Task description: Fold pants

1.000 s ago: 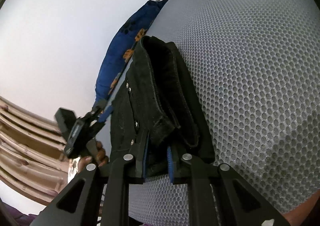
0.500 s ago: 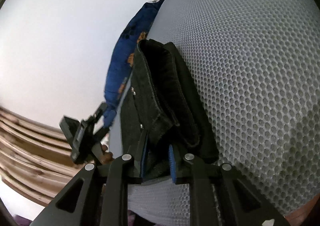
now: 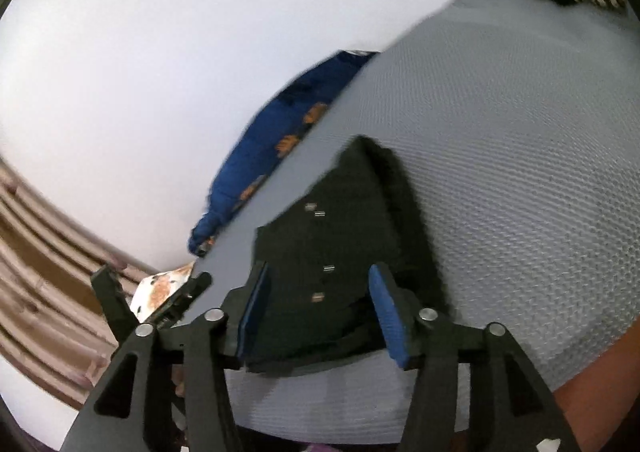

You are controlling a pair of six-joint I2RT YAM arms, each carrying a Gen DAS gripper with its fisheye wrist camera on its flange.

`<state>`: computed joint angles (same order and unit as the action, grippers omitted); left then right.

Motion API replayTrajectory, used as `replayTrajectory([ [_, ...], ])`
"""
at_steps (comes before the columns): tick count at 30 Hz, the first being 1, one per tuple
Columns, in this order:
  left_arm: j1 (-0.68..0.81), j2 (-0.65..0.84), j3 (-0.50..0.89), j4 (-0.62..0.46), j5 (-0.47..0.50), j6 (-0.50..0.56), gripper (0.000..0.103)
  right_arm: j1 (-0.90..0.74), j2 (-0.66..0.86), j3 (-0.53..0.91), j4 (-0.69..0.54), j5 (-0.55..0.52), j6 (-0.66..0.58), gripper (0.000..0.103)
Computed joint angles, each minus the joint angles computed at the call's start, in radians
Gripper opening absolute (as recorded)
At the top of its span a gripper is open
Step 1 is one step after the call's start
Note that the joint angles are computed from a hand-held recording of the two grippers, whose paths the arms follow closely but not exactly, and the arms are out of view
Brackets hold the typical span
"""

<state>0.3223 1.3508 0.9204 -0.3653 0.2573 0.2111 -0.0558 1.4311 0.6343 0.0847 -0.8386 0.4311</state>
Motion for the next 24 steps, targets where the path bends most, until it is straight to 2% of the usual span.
replayTrajectory([
  [3, -0.002, -0.075, -0.036, -0.014, -0.007, 0.001, 0.092, 0.074, -0.094, -0.031, 0.010, 0.083, -0.026, 0.054],
  [7, -0.019, -0.157, -0.064, -0.045, -0.047, -0.005, 0.093, 0.206, -0.205, -0.016, -0.081, 0.289, -0.144, 0.055],
  [14, -0.055, -0.238, -0.077, -0.086, -0.086, -0.016, 0.095, 0.358, -0.326, -0.029, -0.095, 0.466, -0.208, 0.067],
  [16, -0.069, -0.254, -0.078, -0.097, -0.107, -0.022, 0.095, 0.378, -0.336, -0.037, -0.087, 0.484, -0.226, 0.069],
  [21, -0.092, -0.283, -0.088, -0.108, -0.142, -0.032, 0.096, 0.350, -0.339, -0.057, -0.080, 0.440, -0.224, 0.069],
  [24, -0.104, -0.269, -0.089, -0.101, -0.165, -0.032, 0.101, 0.321, -0.331, -0.051, -0.086, 0.414, -0.220, 0.077],
])
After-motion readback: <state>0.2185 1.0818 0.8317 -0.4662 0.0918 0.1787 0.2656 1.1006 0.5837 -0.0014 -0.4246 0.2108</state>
